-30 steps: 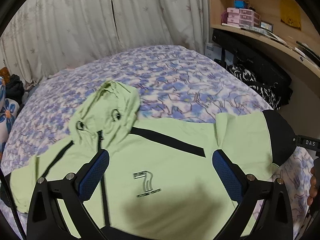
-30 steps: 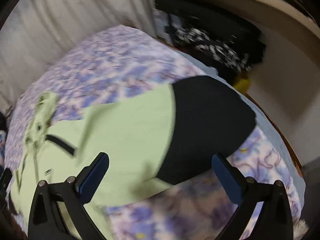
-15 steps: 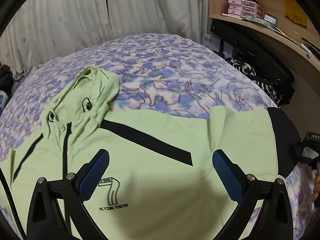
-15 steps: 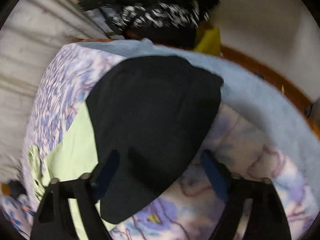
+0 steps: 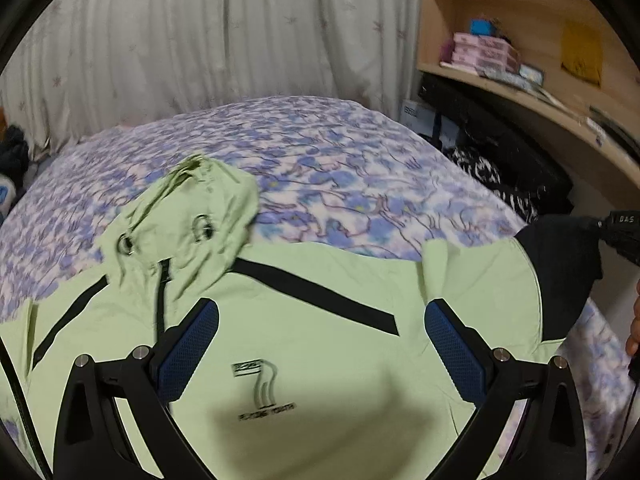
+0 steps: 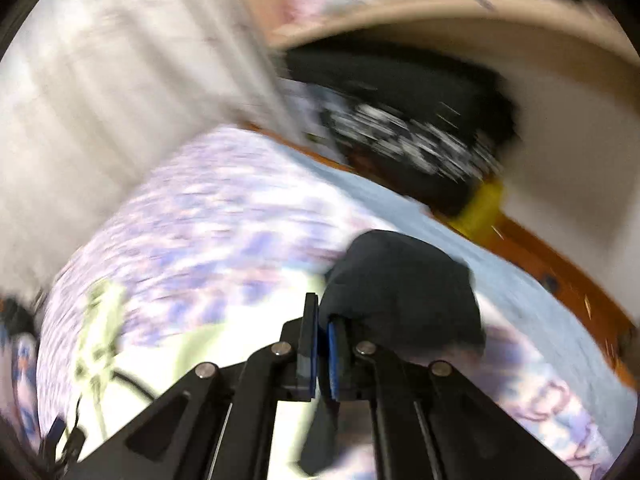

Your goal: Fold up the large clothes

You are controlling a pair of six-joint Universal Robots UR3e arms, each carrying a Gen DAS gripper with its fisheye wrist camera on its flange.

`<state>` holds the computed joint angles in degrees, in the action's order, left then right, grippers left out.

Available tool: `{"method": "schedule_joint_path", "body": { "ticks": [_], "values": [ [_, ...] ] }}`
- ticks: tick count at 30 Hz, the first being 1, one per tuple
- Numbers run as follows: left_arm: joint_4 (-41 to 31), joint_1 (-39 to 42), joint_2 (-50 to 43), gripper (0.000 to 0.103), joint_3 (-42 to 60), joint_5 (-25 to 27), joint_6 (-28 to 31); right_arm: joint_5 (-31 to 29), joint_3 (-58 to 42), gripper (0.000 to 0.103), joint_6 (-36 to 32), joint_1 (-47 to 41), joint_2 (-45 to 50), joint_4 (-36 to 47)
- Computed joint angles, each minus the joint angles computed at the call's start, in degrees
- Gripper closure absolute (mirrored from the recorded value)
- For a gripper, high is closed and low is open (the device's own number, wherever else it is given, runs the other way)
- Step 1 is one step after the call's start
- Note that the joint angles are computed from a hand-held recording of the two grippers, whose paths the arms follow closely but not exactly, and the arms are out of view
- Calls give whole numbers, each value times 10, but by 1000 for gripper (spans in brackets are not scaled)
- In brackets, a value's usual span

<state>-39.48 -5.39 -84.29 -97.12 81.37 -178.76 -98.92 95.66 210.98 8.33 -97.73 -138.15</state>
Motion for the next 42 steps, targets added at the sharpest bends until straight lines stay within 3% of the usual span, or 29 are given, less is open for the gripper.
{"method": "schedule_joint_path", "body": {
  "ticks": [7, 13, 16, 18, 20, 23, 26, 31, 36, 42],
  "values": [
    [-84, 170, 152, 6, -52, -81, 44, -77, -333, 100, -67, 255, 245, 81],
    [-225, 374, 277, 6, -103, -201, 179, -72, -533, 99, -59, 361, 434, 224],
    [-326, 457, 312, 6, -116, -238, 261, -18, -521, 95, -32, 372, 465, 243],
    [-388, 490, 312, 6, -113, -247, 302, -2, -502, 86, -9, 379, 466, 245],
    [-444, 515, 313, 6, -114, -254, 334, 9, -454, 71, 18, 382, 447, 207],
    [-479, 526, 329, 6, -128, -260, 359, 34, -349, 59, 74, 383, 392, 125],
    [-487, 516, 337, 6, -135, -266, 367, 44, -266, 57, 124, 381, 341, 58],
    [-470, 459, 344, 6, -134, -255, 351, -35, -212, 57, 208, 407, 293, 71],
    [-371, 330, 321, 6, -144, -205, 283, -123, -157, 57, 309, 427, 239, 117],
    [-236, 132, 239, 6, -150, -108, 197, -146, -47, 57, 370, 422, 164, 89]
  ]
}}
